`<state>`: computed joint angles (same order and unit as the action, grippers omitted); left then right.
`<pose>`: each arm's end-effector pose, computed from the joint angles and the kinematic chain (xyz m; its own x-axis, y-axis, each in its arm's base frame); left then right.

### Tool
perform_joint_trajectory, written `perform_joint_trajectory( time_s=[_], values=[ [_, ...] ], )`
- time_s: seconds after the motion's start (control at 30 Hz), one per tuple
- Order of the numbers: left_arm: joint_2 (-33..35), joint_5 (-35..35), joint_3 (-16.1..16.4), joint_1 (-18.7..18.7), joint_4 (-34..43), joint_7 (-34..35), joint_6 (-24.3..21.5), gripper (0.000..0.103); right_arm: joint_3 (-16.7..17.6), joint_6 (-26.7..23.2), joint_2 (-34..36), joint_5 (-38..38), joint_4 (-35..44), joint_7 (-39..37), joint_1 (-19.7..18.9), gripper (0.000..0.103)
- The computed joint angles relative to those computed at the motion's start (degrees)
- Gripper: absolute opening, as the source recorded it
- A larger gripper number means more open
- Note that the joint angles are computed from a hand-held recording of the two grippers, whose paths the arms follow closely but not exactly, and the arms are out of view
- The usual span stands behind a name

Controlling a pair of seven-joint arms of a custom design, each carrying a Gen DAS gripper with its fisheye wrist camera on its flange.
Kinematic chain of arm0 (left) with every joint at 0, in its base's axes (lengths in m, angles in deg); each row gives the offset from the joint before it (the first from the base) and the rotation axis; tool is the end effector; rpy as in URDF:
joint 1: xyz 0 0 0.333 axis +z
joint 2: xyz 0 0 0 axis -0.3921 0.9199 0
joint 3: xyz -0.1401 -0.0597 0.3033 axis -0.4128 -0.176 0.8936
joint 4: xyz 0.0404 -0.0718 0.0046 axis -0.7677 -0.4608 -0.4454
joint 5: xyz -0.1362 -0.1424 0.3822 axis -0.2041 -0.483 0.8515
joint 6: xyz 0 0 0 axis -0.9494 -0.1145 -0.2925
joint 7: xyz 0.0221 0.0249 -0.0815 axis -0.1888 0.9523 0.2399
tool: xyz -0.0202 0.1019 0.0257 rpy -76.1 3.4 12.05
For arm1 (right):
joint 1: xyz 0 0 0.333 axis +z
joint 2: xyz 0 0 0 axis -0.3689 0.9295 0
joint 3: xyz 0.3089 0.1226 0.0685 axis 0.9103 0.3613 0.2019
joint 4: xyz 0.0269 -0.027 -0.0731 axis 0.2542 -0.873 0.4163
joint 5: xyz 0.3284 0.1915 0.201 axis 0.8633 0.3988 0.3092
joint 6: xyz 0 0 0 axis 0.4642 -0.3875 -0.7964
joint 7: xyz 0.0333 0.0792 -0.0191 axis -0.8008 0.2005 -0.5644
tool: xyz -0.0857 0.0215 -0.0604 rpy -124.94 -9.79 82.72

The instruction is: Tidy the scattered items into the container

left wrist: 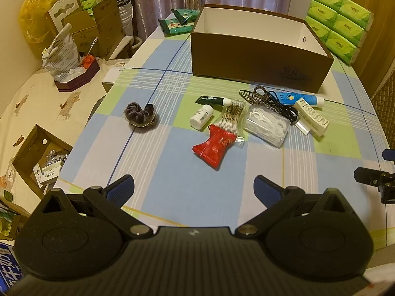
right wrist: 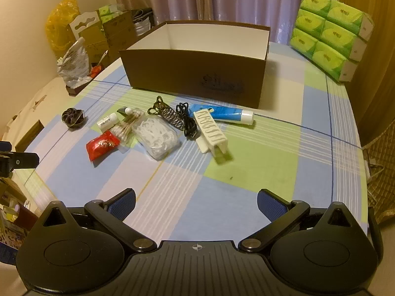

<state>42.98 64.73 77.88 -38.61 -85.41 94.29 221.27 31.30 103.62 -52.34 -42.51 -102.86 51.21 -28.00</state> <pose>0.6471 -0.2440 0.4031 0.2820 -0.9586 -0.0405 -0.8004 -0.2118 -0.5608 0.7437 -0.0148 0.3798 0.6180 -0.7808 -0.0917 -0.6599 -0.4516 -0.6005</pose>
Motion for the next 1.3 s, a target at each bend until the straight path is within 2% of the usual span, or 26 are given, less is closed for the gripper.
perform_joint_trajectory(
  time_s=[1.3],
  values=[
    [3.3, -3.1, 0.6, -0.9, 3.7, 4.0, 0.6, 0.102, 0.1, 1.2, 0.5, -0.4, 0.5, 1.5, -0.6, 0.101]
  ],
)
